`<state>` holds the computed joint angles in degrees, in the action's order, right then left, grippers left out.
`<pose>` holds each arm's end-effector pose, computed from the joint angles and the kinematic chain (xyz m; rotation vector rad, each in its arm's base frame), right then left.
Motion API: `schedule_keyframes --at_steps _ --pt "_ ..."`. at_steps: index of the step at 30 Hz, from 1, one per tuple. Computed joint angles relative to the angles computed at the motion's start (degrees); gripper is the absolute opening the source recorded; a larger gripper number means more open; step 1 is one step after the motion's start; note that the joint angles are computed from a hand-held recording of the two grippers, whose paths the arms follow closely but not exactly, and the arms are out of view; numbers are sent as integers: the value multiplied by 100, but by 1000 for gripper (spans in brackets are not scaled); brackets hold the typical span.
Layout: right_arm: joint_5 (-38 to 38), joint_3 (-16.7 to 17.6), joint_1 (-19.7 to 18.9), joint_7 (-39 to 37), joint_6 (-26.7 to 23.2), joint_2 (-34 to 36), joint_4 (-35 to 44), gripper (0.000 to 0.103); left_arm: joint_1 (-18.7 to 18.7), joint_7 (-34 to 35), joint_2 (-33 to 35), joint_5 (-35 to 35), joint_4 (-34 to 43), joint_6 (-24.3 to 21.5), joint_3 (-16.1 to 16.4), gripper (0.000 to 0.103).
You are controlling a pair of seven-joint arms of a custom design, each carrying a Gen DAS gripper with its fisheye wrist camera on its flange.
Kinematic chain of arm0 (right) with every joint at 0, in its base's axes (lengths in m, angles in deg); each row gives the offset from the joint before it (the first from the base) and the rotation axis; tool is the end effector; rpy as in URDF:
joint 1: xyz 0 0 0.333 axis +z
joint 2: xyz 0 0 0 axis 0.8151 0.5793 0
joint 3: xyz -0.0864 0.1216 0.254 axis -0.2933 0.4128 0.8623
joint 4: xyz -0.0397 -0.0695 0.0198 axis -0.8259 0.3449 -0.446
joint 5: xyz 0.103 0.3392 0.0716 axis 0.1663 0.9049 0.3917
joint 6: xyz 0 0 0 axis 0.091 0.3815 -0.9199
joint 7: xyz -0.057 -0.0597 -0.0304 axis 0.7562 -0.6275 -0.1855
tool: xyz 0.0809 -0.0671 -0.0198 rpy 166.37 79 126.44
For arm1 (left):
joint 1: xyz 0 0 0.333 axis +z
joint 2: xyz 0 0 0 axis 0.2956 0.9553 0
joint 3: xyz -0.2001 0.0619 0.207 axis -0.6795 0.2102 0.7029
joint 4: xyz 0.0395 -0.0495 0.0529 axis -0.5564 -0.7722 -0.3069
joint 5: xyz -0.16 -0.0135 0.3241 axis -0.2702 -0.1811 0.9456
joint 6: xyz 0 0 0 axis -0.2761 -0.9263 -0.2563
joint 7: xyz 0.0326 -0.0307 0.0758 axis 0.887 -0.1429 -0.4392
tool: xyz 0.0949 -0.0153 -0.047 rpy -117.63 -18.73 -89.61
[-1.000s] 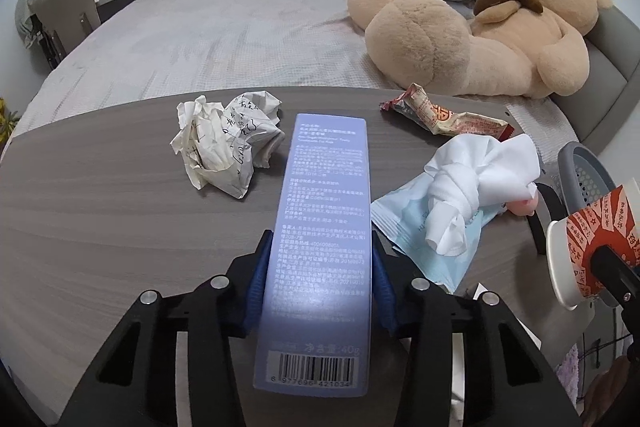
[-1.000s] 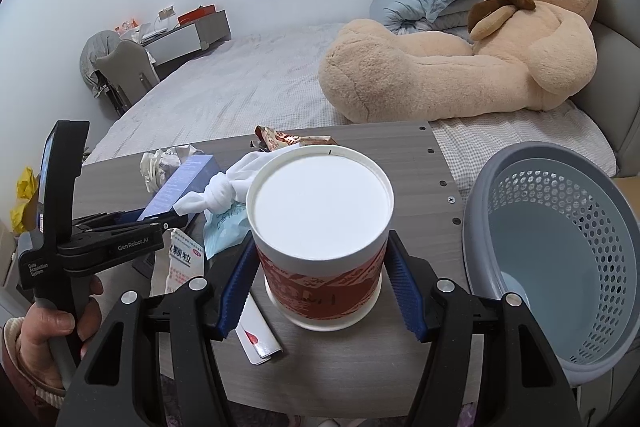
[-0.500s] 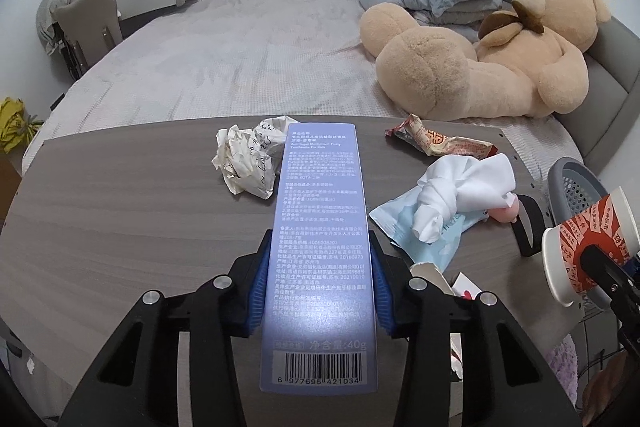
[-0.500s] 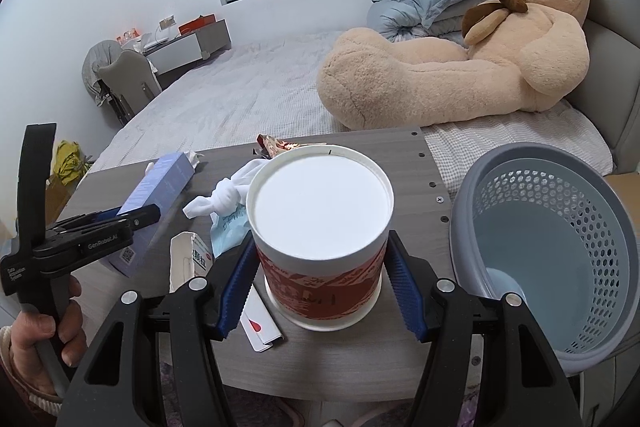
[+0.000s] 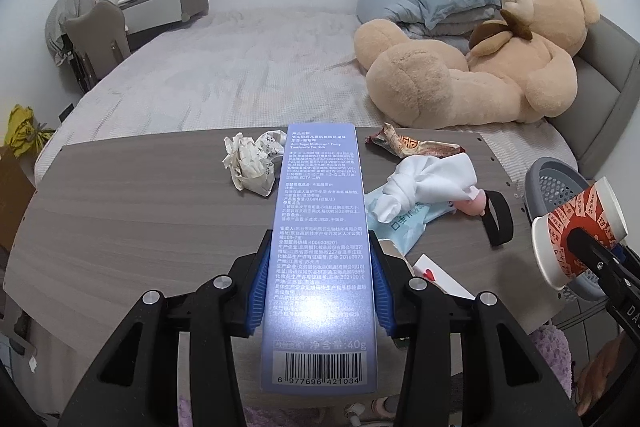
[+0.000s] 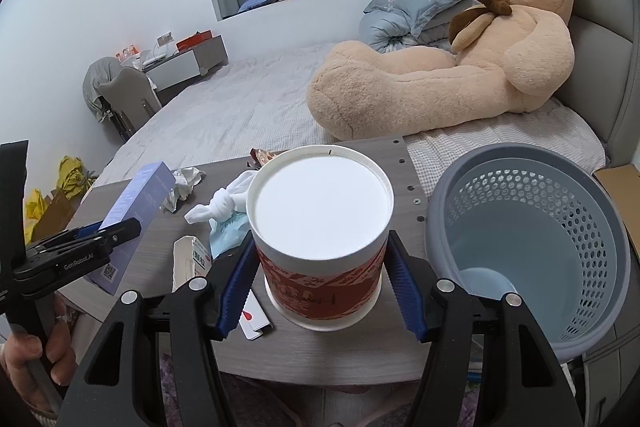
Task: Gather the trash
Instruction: 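Carry the paper cup and blue box over the grey mesh wastebasket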
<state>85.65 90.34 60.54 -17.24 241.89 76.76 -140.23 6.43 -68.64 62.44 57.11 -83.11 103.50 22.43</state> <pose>0.6383 0.2945 0.2858 -1.9553 1.1590 -0.3152 0.5442 -0.1671 0.3032 -2.1054 1.2945 -0.5706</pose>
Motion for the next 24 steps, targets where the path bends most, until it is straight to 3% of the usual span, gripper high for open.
schedule_keyframes --at_steps 6,11,14,19,24 --pt "-19 238 -384 -29 218 -84 -247 61 -214 110 120 85 361 -150 -110 43" --pt "-137 338 -762 137 448 -159 -468 61 -467 520 631 -43 1119 -12 -147 43" --pt "-239 195 -862 340 519 -207 -499 61 -661 904 1032 -282 1669 77 -106 43" --pt "-321 -190 -928 712 438 -240 -433 61 -818 2105 1905 -1165 2821 300 -215 43" --pt "-266 -534 -965 908 138 -151 -173 61 -953 3400 2749 -2074 4008 188 -408 43"
